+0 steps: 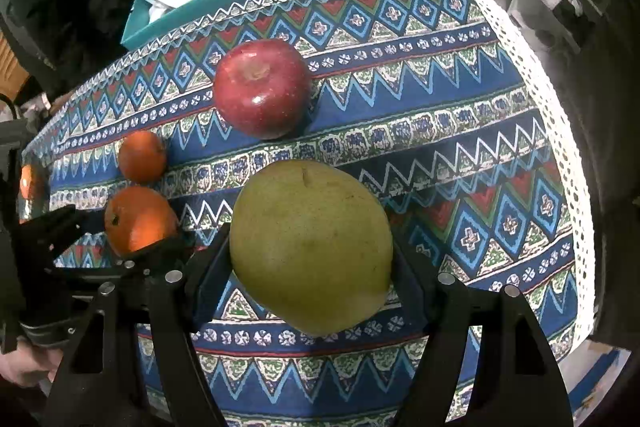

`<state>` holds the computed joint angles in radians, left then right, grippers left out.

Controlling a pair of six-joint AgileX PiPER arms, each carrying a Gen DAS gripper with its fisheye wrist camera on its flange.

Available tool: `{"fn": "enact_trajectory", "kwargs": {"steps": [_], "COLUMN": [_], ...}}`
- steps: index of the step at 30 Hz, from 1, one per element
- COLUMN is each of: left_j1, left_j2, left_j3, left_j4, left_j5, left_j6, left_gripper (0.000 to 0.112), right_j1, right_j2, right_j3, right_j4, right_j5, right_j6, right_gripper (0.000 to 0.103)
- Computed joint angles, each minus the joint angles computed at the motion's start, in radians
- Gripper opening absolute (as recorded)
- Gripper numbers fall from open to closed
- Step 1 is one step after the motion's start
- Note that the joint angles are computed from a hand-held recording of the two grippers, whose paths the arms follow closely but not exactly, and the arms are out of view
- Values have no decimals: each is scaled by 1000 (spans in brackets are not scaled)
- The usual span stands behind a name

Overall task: Organize fruits
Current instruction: 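Grasp the green pear with the right tool while the left tool grasps an orange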

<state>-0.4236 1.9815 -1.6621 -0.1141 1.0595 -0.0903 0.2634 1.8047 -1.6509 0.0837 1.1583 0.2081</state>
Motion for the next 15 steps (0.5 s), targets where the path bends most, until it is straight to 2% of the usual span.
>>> {"fn": "enact_trajectory", "kwargs": {"steps": [5,15], "left_j1": [16,85], "left_j2": [-25,-159], "left_j3": [8,100], "left_j4": [14,-11], "left_j5": [20,20], "left_j6": [15,55], "left_gripper": [68,68], "right_j1": [10,35], "right_j2": [-3,-27], "right_j3": [-8,-49], "right_j4": [-16,-43], "right_j5": [-1,24], "right_j6": [-5,0], "right_gripper": [73,73]}}
